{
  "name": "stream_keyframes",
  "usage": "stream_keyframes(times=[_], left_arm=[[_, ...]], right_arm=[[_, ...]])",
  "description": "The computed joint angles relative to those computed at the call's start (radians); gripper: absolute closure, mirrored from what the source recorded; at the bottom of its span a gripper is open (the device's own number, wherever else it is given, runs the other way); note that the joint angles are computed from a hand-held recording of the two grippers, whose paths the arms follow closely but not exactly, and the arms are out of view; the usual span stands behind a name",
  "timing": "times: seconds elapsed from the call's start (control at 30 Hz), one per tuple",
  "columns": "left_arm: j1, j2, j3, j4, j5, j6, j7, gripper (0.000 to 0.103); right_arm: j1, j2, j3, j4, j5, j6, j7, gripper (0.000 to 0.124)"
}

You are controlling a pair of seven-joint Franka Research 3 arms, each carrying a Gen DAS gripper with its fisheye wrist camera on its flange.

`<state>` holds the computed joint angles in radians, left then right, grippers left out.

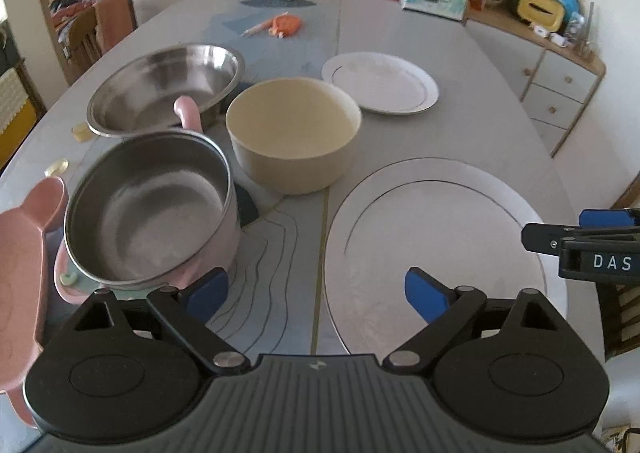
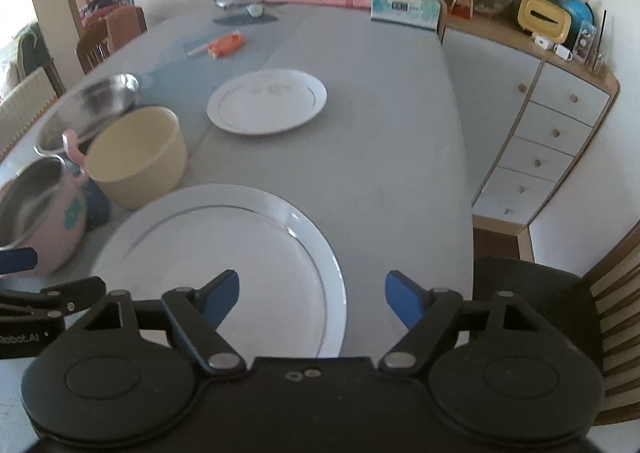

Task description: Organize plates and bowls

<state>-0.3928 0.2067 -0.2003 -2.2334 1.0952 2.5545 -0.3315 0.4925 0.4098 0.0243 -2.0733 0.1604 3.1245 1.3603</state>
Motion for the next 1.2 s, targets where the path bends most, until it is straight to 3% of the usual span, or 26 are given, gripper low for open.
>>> stream_keyframes(times=[0.07,0.17,0.37,0.47,0.6,0.8,0.9,1.2], left_arm=[[0.003,0.016,0.002,0.011,-0.012,0.005,0.003,0.009],[0.009,0.036,0.008,0.025,-0.037,0.027,0.019,0.022],[0.004,0.07,0.023,0.049,-0.074,0.048,0.04,0.035],[-0.003,0.079,0.031,0.055,-0.08,0.054,0.037,0.036],[-0.004,0.088,0.037,0.059,-0.099,0.067,0.039,0.049],[-0.009,0.098,0.049,0.06,-0.102,0.107,0.025,0.067],[-0.015,0.1,0.057,0.061,-0.085,0.12,0.002,0.071],[-0.013,0.079,0.069,0.031,-0.039,0.151,-0.088,0.083]], right_arm=[[0.004,0.016,-0.008,0.019,-0.008,-0.012,-0.003,0.047],[-0.02,0.034,0.012,0.046,-0.006,-0.038,-0.021,0.052],[-0.057,0.062,0.045,0.081,0.005,-0.083,-0.058,0.063],[-0.068,0.074,0.055,0.094,0.014,-0.101,-0.071,0.067],[-0.08,0.087,0.064,0.113,0.027,-0.132,-0.085,0.077],[-0.11,0.096,0.096,0.124,0.058,-0.149,-0.119,0.083],[-0.148,0.097,0.139,0.126,0.095,-0.159,-0.165,0.091],[-0.186,0.095,0.175,0.126,0.187,-0.16,-0.227,0.103]])
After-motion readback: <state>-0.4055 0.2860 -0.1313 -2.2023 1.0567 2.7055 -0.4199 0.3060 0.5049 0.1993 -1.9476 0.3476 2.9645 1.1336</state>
